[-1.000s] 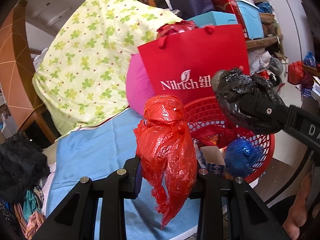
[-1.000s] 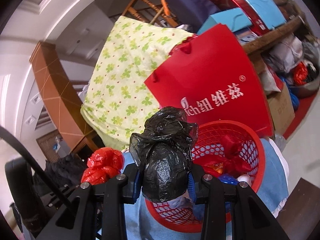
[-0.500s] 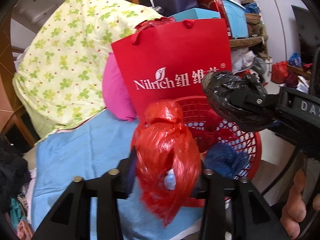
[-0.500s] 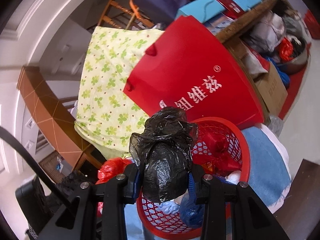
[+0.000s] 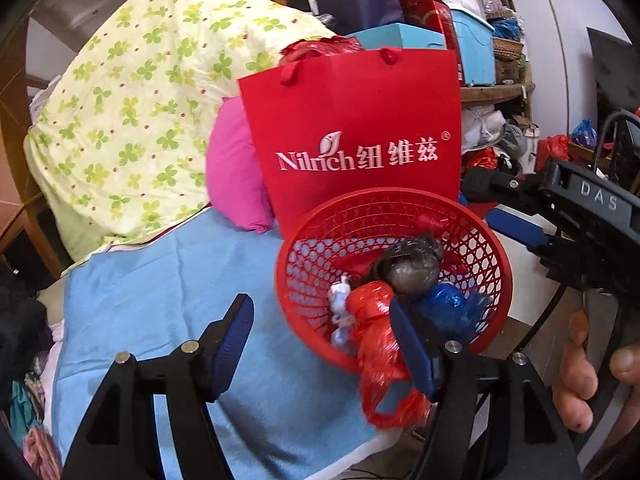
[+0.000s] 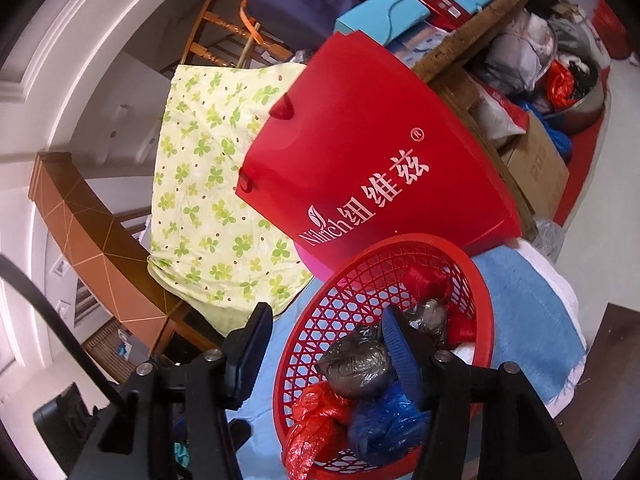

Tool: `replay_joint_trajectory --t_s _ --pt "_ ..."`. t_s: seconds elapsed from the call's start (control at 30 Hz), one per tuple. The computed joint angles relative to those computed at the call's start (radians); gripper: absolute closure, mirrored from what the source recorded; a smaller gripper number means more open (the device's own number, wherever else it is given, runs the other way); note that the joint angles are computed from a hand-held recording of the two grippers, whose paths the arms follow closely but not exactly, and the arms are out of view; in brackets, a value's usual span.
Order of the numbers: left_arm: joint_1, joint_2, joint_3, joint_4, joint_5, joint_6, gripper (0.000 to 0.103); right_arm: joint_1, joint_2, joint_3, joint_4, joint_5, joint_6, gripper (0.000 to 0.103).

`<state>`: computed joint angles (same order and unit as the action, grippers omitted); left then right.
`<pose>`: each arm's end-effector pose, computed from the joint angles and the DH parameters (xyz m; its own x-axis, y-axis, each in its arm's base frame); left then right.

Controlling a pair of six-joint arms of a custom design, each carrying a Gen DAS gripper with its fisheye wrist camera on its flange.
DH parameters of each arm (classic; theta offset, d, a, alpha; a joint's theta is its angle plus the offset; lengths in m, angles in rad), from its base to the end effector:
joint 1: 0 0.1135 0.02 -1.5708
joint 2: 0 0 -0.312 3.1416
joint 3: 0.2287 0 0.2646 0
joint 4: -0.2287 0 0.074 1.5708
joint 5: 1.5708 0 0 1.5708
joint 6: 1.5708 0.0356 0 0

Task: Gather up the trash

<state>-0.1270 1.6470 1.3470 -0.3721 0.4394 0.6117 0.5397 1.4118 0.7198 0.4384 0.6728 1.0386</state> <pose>0.3857 -0.0645 0.3396 -0.2502 0.5559 -0.7927 0.7188 0.6551 0.2325 0.2738 0.1382 0.2778 -0.0096 0.7798 -0.6259 0.2441 0.6088 0.7548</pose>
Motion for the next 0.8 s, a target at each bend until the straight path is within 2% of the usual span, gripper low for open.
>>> replay_joint_trajectory --t_s 0.13,0.27,0.47,0.53,0.6,0.67,0.8 --pt "0.045 -0.038 0.006 -0.01 0.007 -0.015 0.021 0.081 0.011 0.078 -0.118 0.11 -0.072 0.042" --pt "0.096 -0.054 0.044 -0.042 0.02 -0.029 0.02 0.171 0.022 0.165 -0.274 0.229 -0.121 0.042" --pt "0.169 -0.083 0.072 -0.05 0.06 -0.047 0.019 0.285 0.014 0.307 -0.519 0.355 -0.124 0.04" --pt "0.196 -0.096 0.078 -0.053 0.079 -0.048 0.019 0.326 0.023 0.364 -0.607 0.399 -0.109 0.033" --pt "0.219 -0.107 0.089 -0.068 0.103 -0.05 0.016 0.371 0.043 0.43 -0.71 0.444 -0.086 0.033" --pt "0.244 -0.122 0.091 -0.073 0.129 -0.052 0.007 0.413 0.07 0.502 -0.836 0.485 -0.04 0.033" --pt "0.288 -0.16 0.091 -0.086 0.178 -0.046 0.007 0.475 0.129 0.67 -1.136 0.542 0.103 0.033"
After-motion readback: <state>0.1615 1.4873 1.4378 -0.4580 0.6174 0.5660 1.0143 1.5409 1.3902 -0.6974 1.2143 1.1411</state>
